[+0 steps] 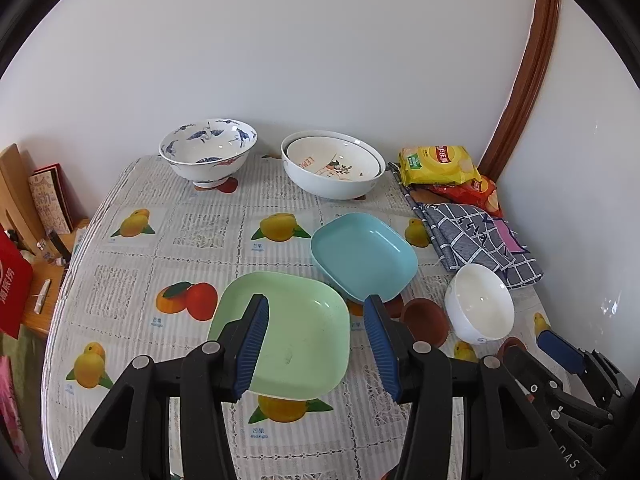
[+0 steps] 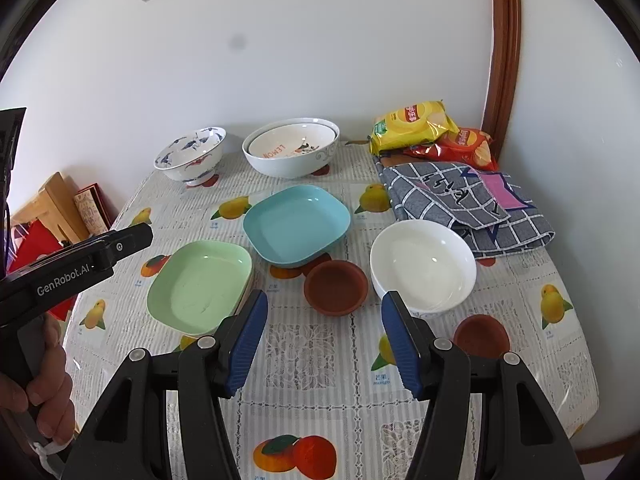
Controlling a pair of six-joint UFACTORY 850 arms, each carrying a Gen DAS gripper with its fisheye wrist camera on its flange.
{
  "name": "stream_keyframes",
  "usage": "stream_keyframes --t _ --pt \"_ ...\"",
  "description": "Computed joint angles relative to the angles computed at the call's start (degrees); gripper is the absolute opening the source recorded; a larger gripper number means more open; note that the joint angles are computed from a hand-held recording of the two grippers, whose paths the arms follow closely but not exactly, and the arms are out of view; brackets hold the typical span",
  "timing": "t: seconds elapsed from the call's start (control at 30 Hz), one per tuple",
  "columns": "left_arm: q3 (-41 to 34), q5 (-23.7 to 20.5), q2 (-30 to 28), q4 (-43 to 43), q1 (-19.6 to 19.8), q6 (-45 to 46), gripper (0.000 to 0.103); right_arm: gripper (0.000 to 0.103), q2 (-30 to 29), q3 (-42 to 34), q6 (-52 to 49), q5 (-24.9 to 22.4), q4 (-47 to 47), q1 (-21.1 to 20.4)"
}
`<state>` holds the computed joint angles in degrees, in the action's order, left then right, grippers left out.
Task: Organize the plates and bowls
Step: 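Move the right gripper toward the teal square plate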
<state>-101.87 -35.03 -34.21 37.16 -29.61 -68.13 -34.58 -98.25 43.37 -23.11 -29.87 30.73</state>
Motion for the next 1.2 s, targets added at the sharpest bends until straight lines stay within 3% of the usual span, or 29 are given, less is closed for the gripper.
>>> stream_keyframes --t 0.47,1.2 --pt "-6.6 -2.1 -4.0 -0.5 0.7 0.6 0.047 0.059 -4.9 -9.1 -9.3 -2.3 7.3 -2.4" --pt "-24.2 -8.7 -16.5 -7.9 3.2 8.9 0.047 0.059 -18.8 -29.6 -21.3 -9.1 18.5 -5.5"
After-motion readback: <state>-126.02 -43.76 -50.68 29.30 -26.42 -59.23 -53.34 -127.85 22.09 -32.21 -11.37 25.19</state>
